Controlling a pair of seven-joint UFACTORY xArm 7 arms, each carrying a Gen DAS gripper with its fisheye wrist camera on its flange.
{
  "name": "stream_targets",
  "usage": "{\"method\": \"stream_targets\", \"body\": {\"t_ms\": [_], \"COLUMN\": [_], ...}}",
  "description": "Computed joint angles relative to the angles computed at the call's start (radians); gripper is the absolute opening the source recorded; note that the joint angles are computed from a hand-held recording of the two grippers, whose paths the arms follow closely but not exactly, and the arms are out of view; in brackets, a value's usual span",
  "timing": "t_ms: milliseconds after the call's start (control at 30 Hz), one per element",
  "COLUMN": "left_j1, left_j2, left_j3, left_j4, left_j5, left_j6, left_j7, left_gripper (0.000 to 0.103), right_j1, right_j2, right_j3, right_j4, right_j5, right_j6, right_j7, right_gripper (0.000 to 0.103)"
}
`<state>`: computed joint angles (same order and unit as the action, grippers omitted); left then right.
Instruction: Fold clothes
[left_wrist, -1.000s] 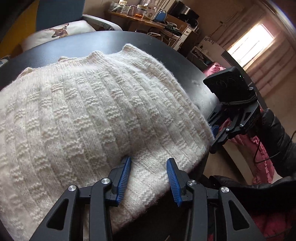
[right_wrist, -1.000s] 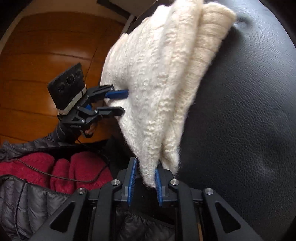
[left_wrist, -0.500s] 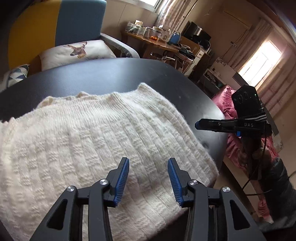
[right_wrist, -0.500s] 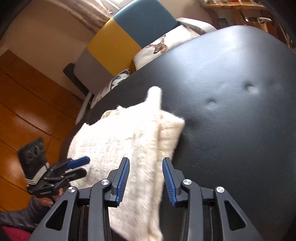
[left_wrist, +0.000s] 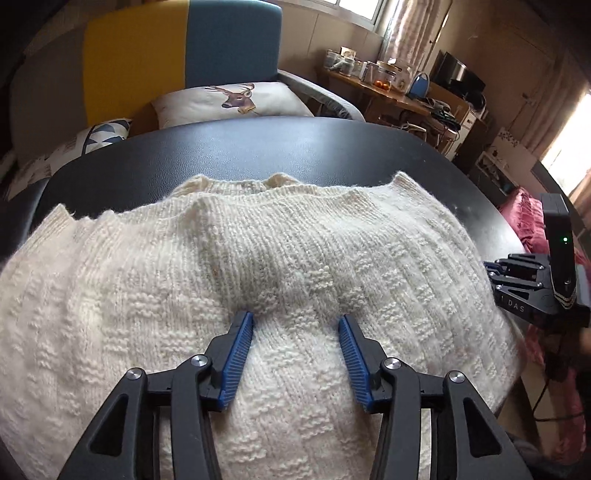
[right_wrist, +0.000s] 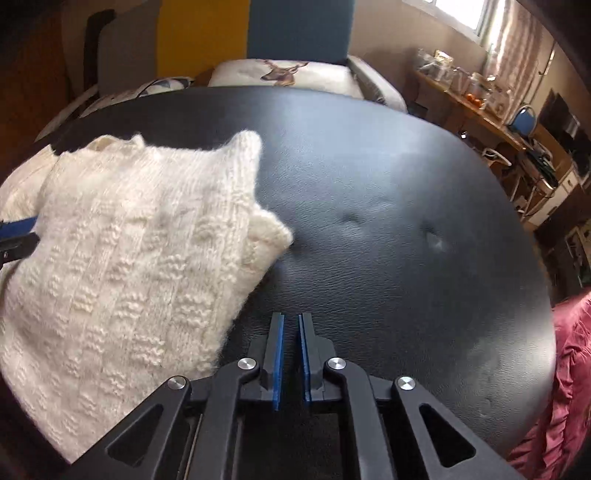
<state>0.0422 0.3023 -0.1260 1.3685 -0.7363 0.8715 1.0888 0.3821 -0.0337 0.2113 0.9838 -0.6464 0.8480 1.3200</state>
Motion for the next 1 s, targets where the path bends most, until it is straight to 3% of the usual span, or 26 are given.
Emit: {"method": "stream_targets", "body": {"t_ms": [67,133,233,300,367,467,533,600,767,833,867,1000], "left_j1": [0.007,0.001,0.002,0.004,0.002,-0.002,-0.004,0.004,0.049,0.081,0.103,0.192], "left_j2": [0.005,-0.015,-0.021,-0.024,-0.034,-0.042,-0.033,-0.016,-0.006,-0.014,-0.021,-0.009], "left_j3": [0.0,-0.003,-0.001,0.002,0.003,0.01,0.018,0.021,0.023,0.036,0.046,0.094], "left_j4": [0.004,-0.028,-0.034,-0.033,-0.047,-0.052,-0.039,-0.015,0.027,0.046,0.049,0.105], "left_j5": [-0.021,-0.028,-0.045,-0.054,-0.064,-0.061,-0.056,-0.059,-0.084,-0.11,-0.135,-0.218], "left_j6": [0.03,-0.004,0.009,0.022,0.014,0.01,0.011,0.038,0.145,0.206,0.221,0.197], "left_j7": [-0.031,-0.01,-0.016,-0.023,-0.015,-0.017,-0.068,-0.111,-0.139,-0.142,-0.129,-0.04], "left_gripper": [0.05,0.05,0.054,0.055,0.056,0.056,0.05,0.043,0.041,0.043,0.049,0.062], "right_j1": [-0.006,-0.011,-0.008,0.002,0.03,0.171,0.11,0.107,0.134,0.137,0.144,0.159], "right_j2": [-0.045,-0.052,-0.015,0.059,0.162,0.274,0.243,0.216,0.22,0.212,0.205,0.19], "right_j3": [0.002,0.018,0.027,0.02,0.04,-0.078,-0.036,-0.06,-0.074,-0.072,-0.07,-0.058], "right_j4": [-0.035,-0.018,0.044,0.116,0.236,0.363,0.296,0.251,0.265,0.268,0.271,0.277], "right_j5": [-0.043,-0.095,-0.126,-0.11,-0.084,0.01,-0.034,-0.014,-0.052,-0.052,-0.063,-0.12], "right_j6": [-0.056,-0.08,-0.129,-0.176,-0.13,0.022,-0.035,-0.105,-0.077,-0.07,-0.06,-0.087], "right_j7": [0.083,0.12,0.1,0.051,0.009,-0.089,-0.009,0.012,0.002,-0.004,0.0,0.039], "right_gripper": [0.007,0.009,0.019,0.019,0.019,0.018,0.018,0.018,0.02,0.02,0.02,0.025]}}
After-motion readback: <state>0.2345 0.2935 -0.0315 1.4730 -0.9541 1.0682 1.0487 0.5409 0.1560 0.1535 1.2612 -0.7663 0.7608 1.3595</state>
